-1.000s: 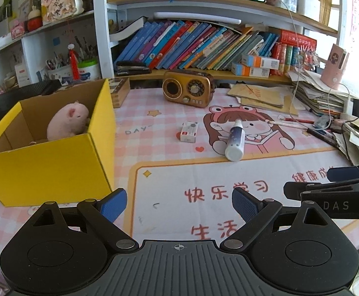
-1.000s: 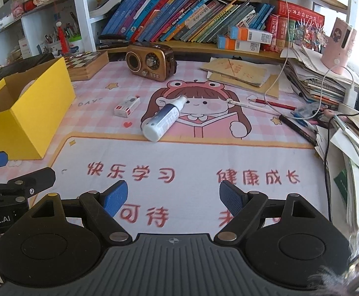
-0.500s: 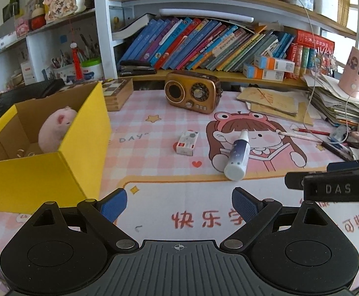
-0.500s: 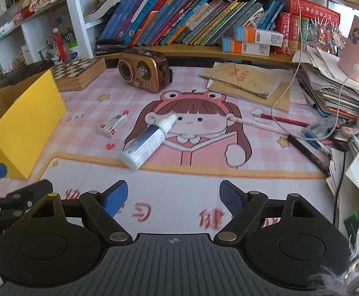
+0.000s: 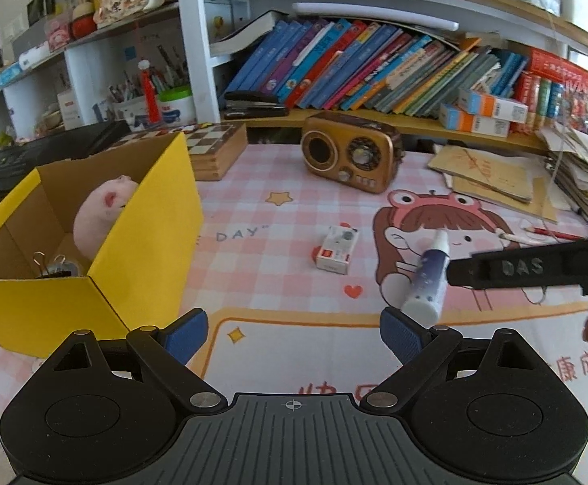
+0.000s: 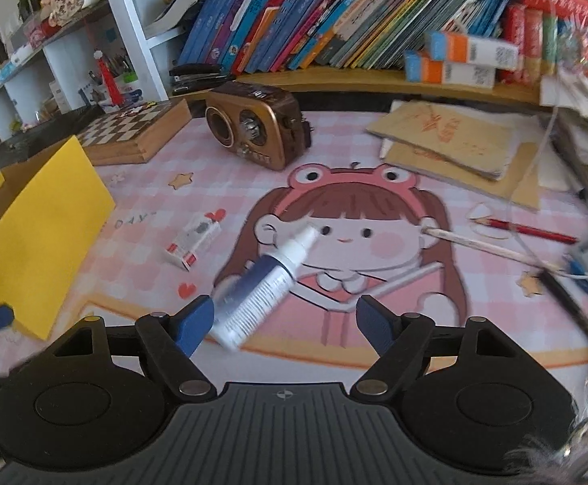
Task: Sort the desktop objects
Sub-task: 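Close the right tool on the spray bottle while the left tool grasps the small white box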
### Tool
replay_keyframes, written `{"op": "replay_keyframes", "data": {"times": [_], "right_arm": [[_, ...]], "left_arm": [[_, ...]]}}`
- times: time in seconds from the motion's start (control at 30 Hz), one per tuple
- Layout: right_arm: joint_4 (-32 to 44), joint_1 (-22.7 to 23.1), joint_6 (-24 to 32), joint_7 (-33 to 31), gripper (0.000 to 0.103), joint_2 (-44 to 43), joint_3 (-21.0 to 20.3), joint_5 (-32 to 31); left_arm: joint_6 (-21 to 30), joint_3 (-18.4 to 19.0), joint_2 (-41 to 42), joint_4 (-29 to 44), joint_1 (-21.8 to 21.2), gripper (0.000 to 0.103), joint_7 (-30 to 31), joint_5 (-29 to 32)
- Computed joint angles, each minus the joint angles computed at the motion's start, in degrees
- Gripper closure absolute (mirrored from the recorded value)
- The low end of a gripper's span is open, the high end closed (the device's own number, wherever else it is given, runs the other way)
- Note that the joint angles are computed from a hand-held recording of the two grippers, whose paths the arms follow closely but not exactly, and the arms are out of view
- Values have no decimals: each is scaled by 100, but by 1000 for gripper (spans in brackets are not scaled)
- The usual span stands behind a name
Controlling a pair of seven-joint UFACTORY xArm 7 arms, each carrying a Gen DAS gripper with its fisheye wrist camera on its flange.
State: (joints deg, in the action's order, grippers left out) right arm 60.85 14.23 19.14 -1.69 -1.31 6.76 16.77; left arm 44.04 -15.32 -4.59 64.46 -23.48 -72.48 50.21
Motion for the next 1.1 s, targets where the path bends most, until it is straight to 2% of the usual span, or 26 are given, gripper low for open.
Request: {"op": "replay_keyframes", "data": {"times": [0.13, 0.33, 0.4, 0.57, 0.87, 1.1], "right_arm": [[511, 4, 288, 33, 36, 470, 59, 338], [955, 11, 558, 157, 44, 928, 152, 66], [1072, -29, 711, 108, 53, 1054, 182, 72], [951, -155, 651, -472, 72, 978, 233, 140], [241, -293, 417, -508, 73, 413, -33, -269], [-293, -357, 293, -758, 72, -31, -150, -186]], "left_arm": [[185, 13, 122, 147, -17, 9, -75, 49], [329, 74, 265, 290, -94, 9, -116, 72], [340, 107, 316, 337, -115, 9, -79, 69], [250, 199, 474, 455, -153, 9, -54, 114], [-267, 490, 1042, 890, -220, 10, 32, 262], [-692, 822, 1620, 1398, -372, 10, 252, 387]]}}
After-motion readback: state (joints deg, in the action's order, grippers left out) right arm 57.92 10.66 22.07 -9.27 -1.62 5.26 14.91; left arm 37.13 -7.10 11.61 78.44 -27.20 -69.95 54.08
